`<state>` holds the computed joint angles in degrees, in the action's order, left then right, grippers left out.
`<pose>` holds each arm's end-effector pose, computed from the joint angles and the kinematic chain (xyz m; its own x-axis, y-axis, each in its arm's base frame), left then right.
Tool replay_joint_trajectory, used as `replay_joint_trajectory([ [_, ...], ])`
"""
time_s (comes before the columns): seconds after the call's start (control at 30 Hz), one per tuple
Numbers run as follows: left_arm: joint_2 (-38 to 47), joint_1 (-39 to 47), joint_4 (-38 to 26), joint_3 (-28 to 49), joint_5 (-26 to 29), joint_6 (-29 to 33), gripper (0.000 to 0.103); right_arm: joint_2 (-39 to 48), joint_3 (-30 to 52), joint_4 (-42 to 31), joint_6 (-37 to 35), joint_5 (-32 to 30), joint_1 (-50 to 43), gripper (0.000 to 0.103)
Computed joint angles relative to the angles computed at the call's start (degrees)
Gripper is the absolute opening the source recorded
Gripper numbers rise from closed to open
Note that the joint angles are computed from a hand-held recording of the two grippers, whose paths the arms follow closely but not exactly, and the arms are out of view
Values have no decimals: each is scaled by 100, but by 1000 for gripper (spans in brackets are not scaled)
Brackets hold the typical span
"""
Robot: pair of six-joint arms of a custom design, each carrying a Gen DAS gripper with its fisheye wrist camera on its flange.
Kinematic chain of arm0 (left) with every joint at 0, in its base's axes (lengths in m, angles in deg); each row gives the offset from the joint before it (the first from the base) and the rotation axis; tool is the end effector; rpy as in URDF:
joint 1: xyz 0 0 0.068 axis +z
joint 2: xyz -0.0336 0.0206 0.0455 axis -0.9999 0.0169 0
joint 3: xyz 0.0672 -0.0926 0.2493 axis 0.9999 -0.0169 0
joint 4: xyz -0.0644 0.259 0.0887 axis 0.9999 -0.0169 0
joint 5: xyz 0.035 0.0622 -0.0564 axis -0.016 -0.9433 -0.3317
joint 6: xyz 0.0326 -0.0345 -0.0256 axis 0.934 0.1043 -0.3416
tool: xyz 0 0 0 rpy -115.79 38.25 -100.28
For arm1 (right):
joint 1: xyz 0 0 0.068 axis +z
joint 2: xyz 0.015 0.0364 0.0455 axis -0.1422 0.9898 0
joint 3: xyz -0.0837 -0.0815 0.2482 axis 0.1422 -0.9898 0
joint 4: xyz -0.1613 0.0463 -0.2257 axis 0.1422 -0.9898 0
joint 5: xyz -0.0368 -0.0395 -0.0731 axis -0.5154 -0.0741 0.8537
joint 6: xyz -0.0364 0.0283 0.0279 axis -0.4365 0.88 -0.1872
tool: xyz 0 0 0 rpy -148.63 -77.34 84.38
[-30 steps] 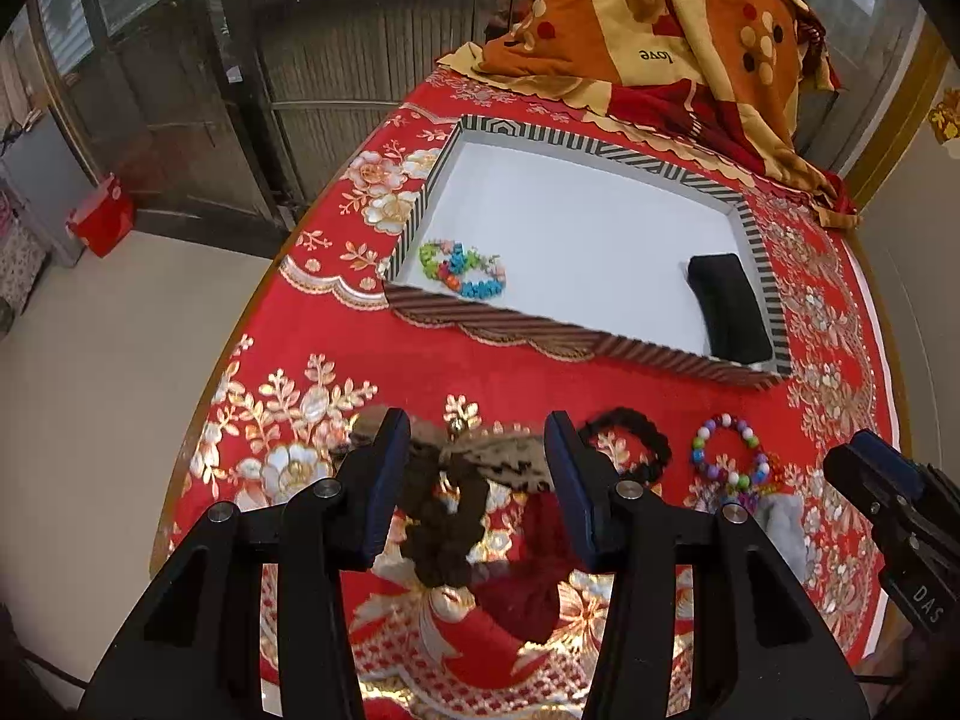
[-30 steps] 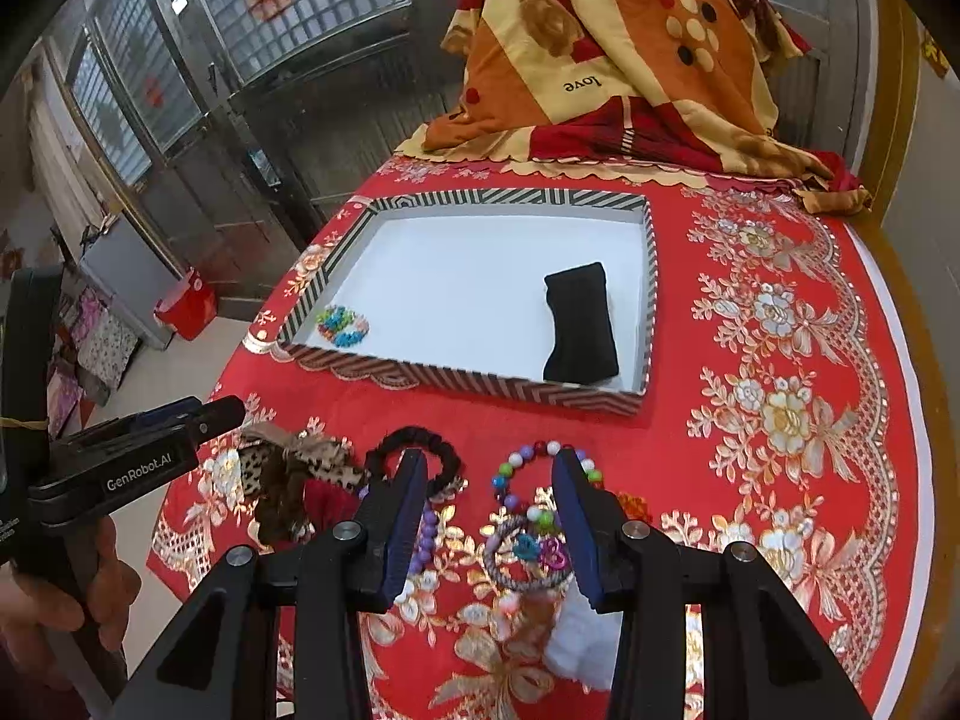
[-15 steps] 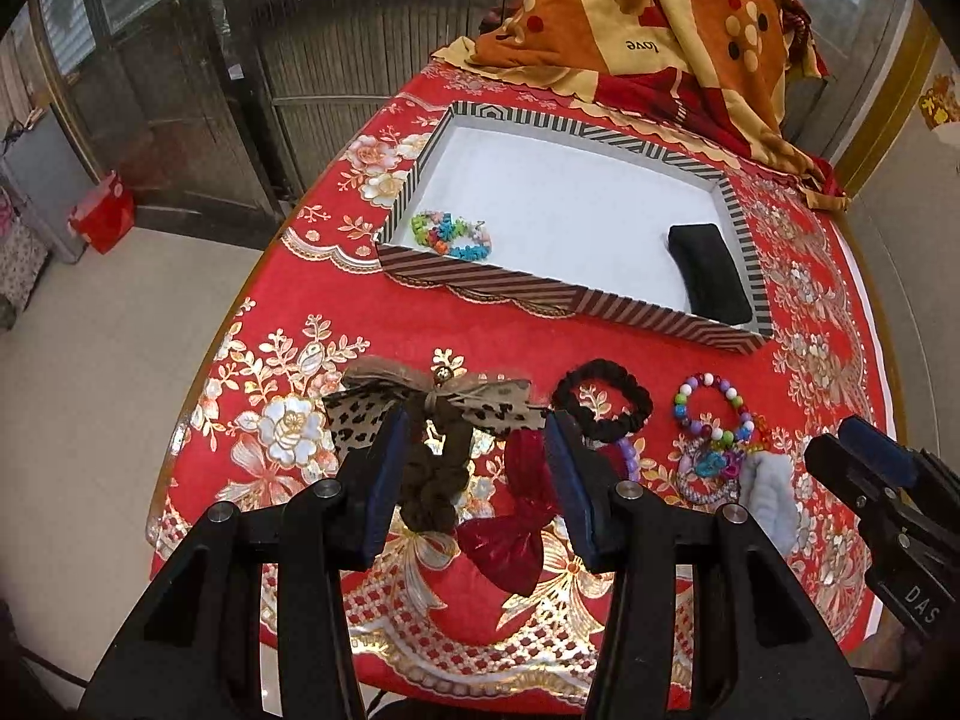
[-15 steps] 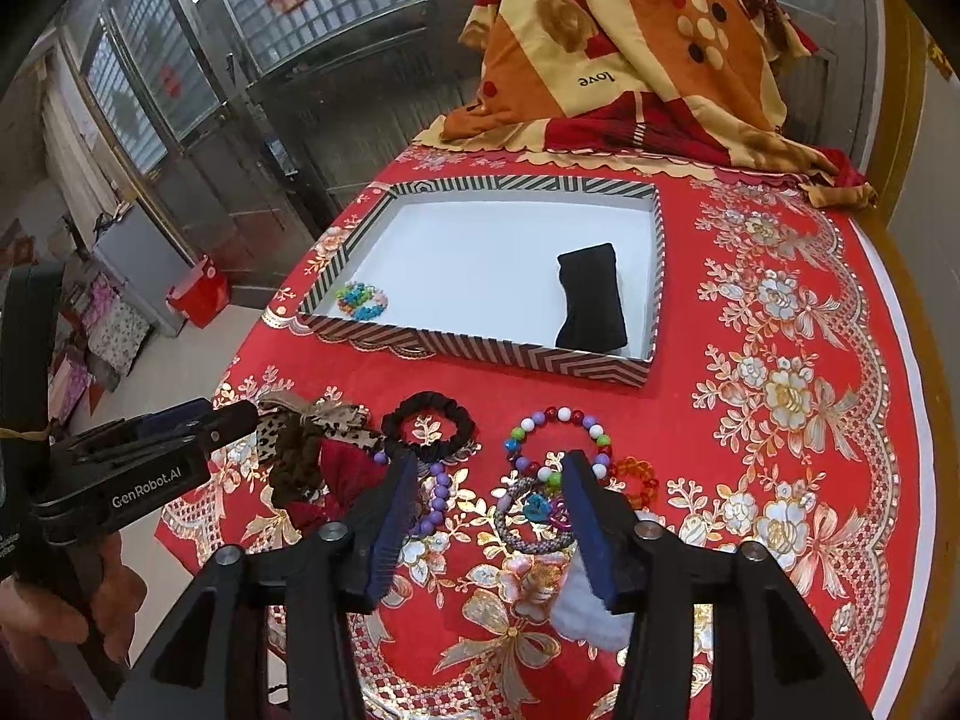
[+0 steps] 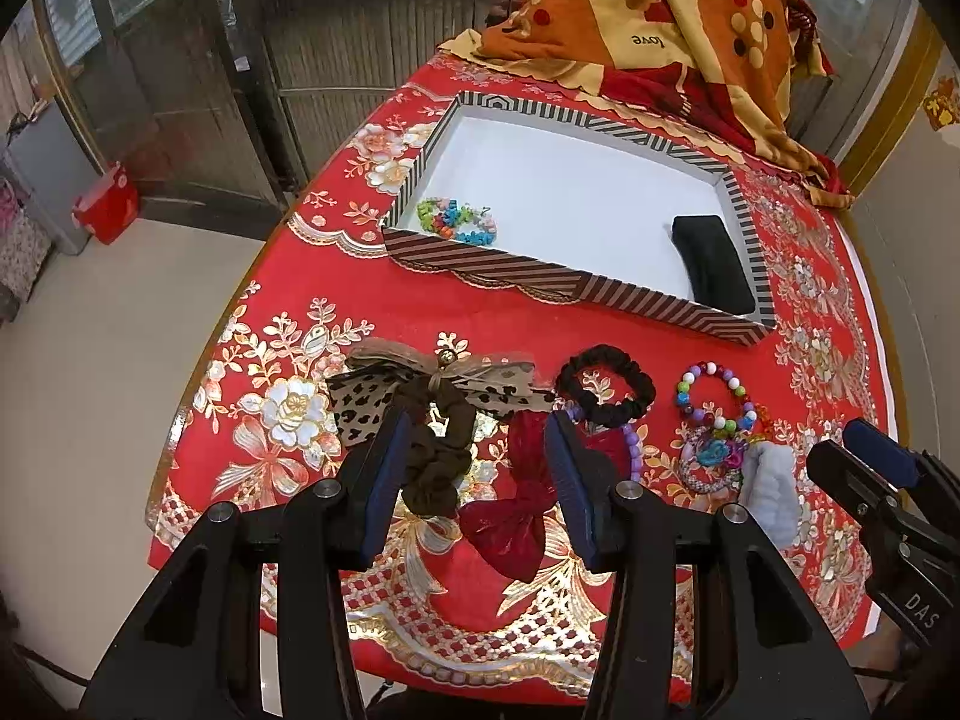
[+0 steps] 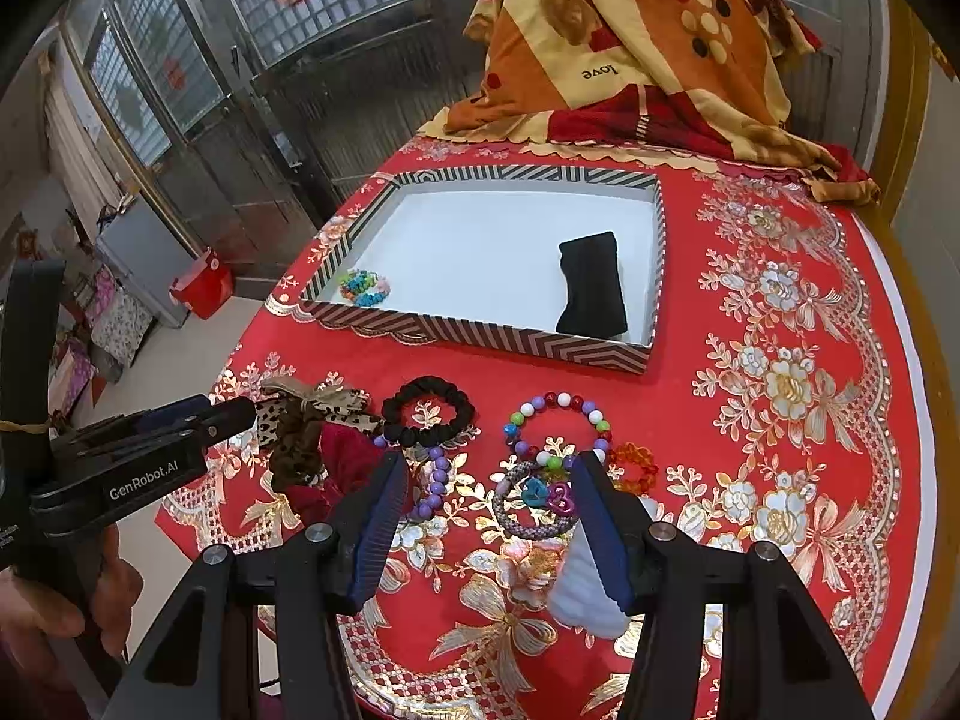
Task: Organize jewelry
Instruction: 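Move both grippers back over the remaining jewelry pile, then grasp the brown scrunchie with leopard bow with the left gripper while the right gripper grasps the multicolor bead bracelet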
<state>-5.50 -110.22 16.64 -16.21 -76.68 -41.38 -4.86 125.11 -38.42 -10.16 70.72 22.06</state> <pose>0.2085 -0.0755 0.2933 -0.8957 -0.0307 -0.4437 -0.0166 0.9992 -0.0357 0.2042 0.1178 0.2886 -0.8663 0.0050 -0.4995 -0.1190 0.9691 0.2161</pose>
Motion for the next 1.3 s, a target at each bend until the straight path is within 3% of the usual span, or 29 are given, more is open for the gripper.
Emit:
replay_joint_trajectory([
  [0.73, 201, 60, -1, 38, -87, 72, 46, 125, -49, 24, -156, -125, -188, 56],
  [1.03, 361, 1446, -275, 160, 1353, 691, 51, -70, -244, -141, -327, -216, -561, 60],
  [1.3, 458, 1999, -408, 115, 1838, 1186, 60, -287, -566, -194, -542, -470, -1003, 60],
])
